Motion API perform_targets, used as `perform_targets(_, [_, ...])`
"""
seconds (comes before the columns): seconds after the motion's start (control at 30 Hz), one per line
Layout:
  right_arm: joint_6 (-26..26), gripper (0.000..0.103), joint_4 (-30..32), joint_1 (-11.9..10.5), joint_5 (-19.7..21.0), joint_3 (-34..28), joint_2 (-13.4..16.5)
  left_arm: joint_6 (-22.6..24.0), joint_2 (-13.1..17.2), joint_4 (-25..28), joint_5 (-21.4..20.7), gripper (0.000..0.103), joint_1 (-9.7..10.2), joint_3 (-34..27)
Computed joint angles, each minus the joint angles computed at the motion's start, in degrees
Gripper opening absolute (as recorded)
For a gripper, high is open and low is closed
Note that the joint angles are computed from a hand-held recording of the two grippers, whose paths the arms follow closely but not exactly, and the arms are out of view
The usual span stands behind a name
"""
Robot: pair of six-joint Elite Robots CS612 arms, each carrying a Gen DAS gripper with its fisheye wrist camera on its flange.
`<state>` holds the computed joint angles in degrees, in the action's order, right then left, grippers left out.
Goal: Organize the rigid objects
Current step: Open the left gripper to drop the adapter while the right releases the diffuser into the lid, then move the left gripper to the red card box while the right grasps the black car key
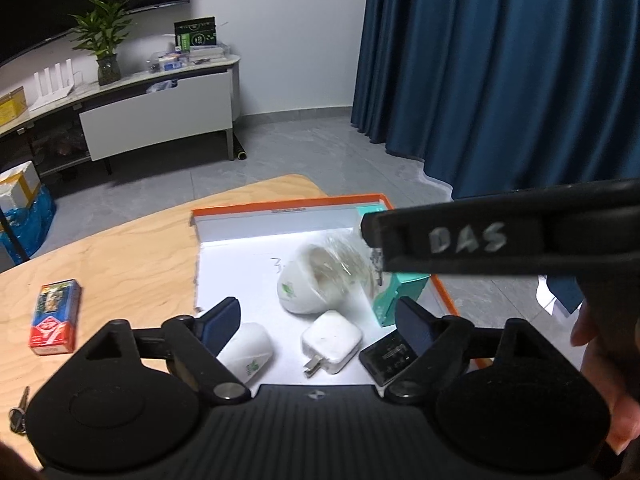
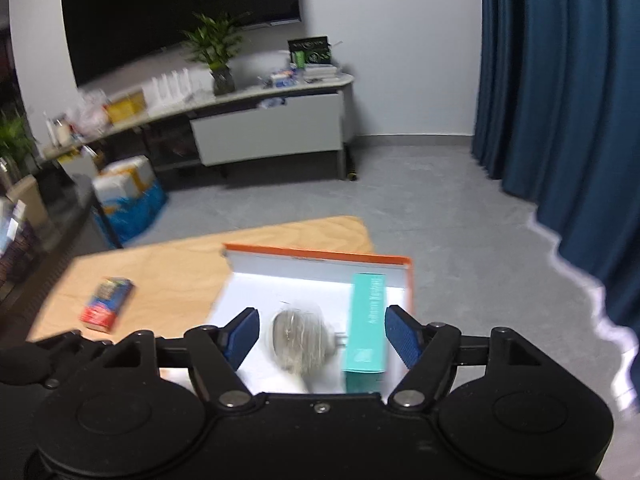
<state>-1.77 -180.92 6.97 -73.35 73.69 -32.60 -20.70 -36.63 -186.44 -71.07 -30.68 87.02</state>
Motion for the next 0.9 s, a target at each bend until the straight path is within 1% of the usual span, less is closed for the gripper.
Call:
perform_targets(0.13, [0.9,0.083,-0.3,-0.6,5.8,0.6,-0.2,-1.1,-1.2,-2.1,1.7,0.092,0.19,2.8])
perform_targets(0.2, [0.0,0.083,0.2,-0.5,7.4,0.9,-0.4,-1.7,-1.7,-2.5,3.2,0.092,0.35,4.0])
perform_targets(0.27, [-1.9,0.083,0.8,-0.1,8.7,1.4,-0.6,-3.0,-2.4,-2.9,4.6,0.093,0.64,5.8])
perform_targets(0.37, [-5.1,0.083,2.5,0.4,12.5,1.7,-0.8,-5.6,-3.7,-3.0,6.8,0.094,1.33,8.6])
perform_targets(0.43, [-7.8,0.083,4.7,0.9,15.6,1.6,-0.8,-8.4,-4.7,-2.1,8.7,0.095,1.92,10.5])
perform_targets(0.5, [-11.5,0.083,7.6,1.6,18.2,1.1,-0.6,-11.3,-5.6,-1.6,11.1,0.095,2.46,12.4])
perform_targets(0.63, [-20.1,0.083,14.2,4.2,19.7,-0.5,0.1,-18.1,-7.5,2.1,16.2,0.096,3.71,15.5])
perform_targets(0.7, [-24.2,0.083,17.9,5.5,20.2,-1.8,0.7,-21.6,-8.3,4.5,17.9,0.096,4.39,16.6])
perform_targets(0.8, [-30.7,0.083,23.8,7.6,20.3,-3.9,1.8,-25.4,-9.4,5.7,18.4,0.096,5.44,18.3])
perform_targets(0.9, [-35.6,0.083,28.0,9.5,18.4,-6.9,3.3,-27.3,-10.0,5.5,18.4,0.096,6.29,19.5])
